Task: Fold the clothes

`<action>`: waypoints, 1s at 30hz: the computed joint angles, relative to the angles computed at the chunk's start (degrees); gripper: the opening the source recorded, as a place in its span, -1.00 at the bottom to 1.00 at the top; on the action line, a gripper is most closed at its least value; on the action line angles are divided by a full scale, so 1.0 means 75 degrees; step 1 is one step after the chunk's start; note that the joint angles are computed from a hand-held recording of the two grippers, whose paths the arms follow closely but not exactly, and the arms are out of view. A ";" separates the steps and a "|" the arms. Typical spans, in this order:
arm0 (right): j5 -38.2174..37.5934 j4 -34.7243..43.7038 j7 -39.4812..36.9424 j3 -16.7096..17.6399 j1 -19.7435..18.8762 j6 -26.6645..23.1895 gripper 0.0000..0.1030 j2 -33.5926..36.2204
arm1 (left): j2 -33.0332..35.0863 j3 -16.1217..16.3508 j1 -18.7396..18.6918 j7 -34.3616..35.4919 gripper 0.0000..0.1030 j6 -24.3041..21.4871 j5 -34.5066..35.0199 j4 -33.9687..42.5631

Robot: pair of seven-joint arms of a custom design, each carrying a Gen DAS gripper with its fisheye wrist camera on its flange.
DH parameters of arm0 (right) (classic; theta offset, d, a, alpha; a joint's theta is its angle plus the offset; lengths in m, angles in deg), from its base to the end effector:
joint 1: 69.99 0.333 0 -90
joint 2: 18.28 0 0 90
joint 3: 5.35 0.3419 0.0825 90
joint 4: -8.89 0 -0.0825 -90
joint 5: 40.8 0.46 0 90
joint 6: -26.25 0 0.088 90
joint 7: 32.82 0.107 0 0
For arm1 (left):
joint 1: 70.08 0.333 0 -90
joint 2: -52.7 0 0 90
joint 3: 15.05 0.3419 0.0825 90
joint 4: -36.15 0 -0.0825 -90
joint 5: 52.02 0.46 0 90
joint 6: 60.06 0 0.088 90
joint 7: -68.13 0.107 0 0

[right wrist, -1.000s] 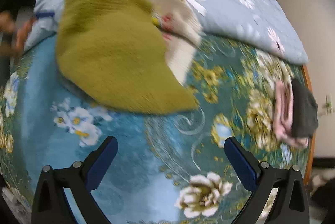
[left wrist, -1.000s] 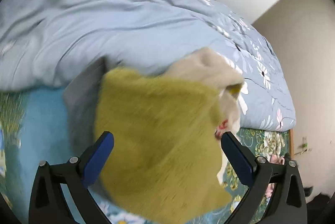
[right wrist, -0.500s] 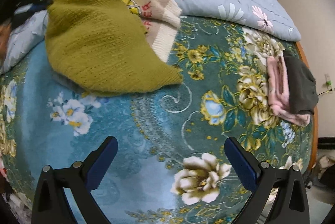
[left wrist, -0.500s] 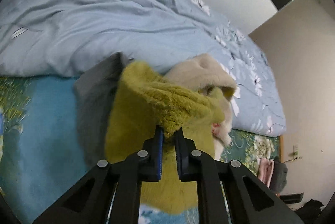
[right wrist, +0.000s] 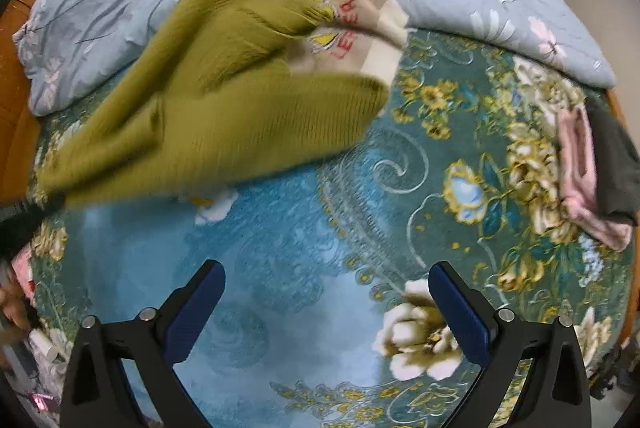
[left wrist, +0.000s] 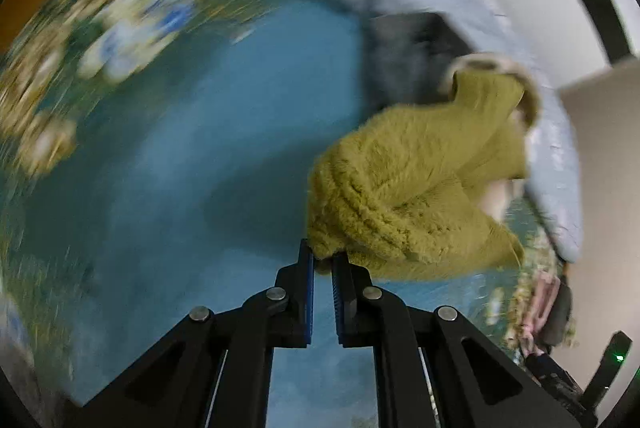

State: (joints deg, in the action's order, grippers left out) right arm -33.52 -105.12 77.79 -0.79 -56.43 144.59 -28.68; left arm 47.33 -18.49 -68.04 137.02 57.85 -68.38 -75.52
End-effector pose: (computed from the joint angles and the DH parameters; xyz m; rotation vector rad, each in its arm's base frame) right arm 0.5659 0.1950 0.5750 -1.9339 2.1138 -0.0242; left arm 0.6226 -0.0313 0.5460 2.5442 -1.5924 0.4716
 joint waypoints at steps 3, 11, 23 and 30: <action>0.0439 -0.0316 -0.0123 -0.0105 -0.0013 0.0208 1.00 -0.0154 | -0.0432 0.0039 0.0095 -0.0610 -0.87 -0.0364 0.0413 -0.0606; 0.2117 -0.0843 -0.0447 -0.0471 -0.0187 0.0613 1.00 -0.0046 | -0.1116 0.0257 0.0196 -0.1902 -0.97 -0.0646 0.0296 -0.1184; 0.2431 0.0203 -0.1655 -0.0500 -0.0435 0.0195 0.34 0.1685 | -0.0298 0.0297 0.0064 -0.2455 0.31 -0.0275 -0.1511 -0.0759; 0.2186 0.1032 -0.2183 -0.0405 -0.0445 -0.0315 0.07 0.2643 | 0.0680 -0.0123 -0.0081 -0.2927 0.45 -0.0348 -0.2105 -0.0365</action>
State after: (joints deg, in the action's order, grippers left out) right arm -17.13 -97.39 61.41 -3.82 -59.77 142.23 -8.86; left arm 52.43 -19.41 -68.65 115.07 55.23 -84.17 -78.25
